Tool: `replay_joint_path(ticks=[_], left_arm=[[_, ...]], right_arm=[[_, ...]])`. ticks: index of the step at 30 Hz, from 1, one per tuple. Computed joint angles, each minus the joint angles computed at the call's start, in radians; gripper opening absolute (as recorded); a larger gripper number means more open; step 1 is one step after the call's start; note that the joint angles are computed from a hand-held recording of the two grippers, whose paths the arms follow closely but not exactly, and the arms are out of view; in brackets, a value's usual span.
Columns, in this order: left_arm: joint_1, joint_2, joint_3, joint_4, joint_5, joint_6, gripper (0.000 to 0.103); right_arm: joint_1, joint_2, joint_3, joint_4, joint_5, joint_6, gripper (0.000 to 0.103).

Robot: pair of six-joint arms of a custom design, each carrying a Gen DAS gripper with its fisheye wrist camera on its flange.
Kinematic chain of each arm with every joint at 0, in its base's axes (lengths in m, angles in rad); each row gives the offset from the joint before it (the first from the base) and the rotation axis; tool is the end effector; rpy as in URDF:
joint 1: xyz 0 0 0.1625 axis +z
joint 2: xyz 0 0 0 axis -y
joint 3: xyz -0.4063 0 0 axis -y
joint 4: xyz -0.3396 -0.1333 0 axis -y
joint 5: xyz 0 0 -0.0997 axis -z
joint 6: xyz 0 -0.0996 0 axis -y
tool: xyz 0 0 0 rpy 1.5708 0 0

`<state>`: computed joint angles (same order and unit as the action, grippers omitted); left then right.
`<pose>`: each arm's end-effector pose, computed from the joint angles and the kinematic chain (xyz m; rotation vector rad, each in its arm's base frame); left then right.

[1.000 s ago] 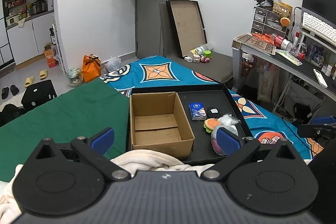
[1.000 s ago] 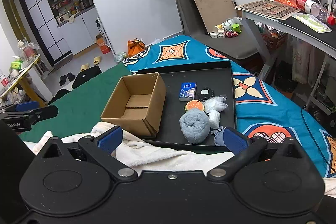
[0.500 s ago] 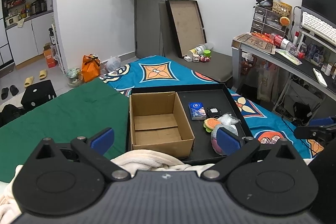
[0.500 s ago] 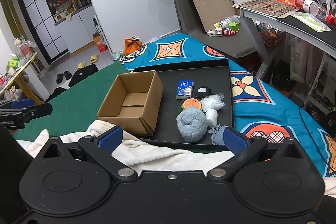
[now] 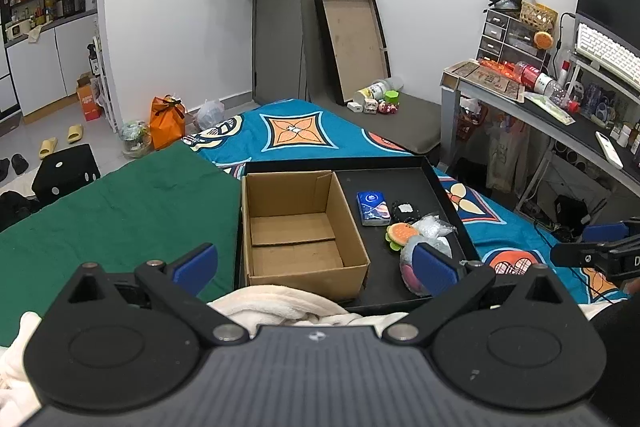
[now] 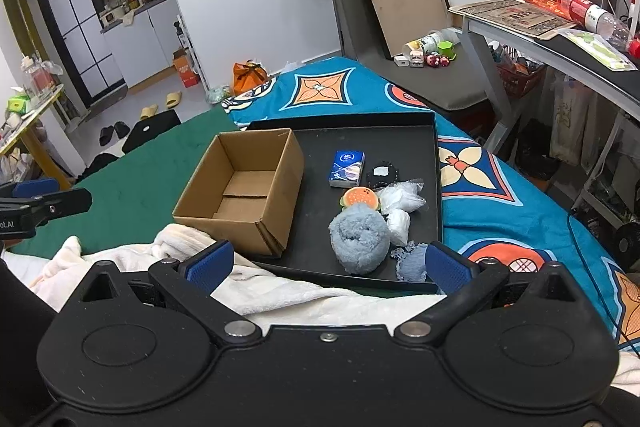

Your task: Organize soft objects

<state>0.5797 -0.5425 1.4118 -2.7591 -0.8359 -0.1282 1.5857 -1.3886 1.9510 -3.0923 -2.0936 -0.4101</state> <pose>-0.4635 -0.5426 0.0740 0.9214 2.3784 -0.8673 0.0908 -0.4875 0.4131 0.1694 -2.2767 1.0343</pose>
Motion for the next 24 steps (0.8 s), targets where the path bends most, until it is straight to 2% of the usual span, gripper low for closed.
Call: replay_joint_path(ticks=[12,15,20,24], left_arm=[[0.028,0.027,-0.049,0.035,-0.014,0.023,0.103],[0.037,0.040,-0.056,0.020,0.009,0.060,0.103],[0.068,0.056,-0.087,0.051,0.030,0.011,0.103],[0.086,0.069,-0.105,0.057,0.045,0.014,0.103]], right_arm=[[-0.030,0.029,-0.039,0.005,0.009,0.009,0.103],[-0.036,0.037,-0.043,-0.009,0.010,-0.017,0.103],[-0.061,0.048,-0.062,0.019,0.032,-0.012,0.103],[-0.075,0.063,-0.081,0.033,0.046,-0.015,0.103]])
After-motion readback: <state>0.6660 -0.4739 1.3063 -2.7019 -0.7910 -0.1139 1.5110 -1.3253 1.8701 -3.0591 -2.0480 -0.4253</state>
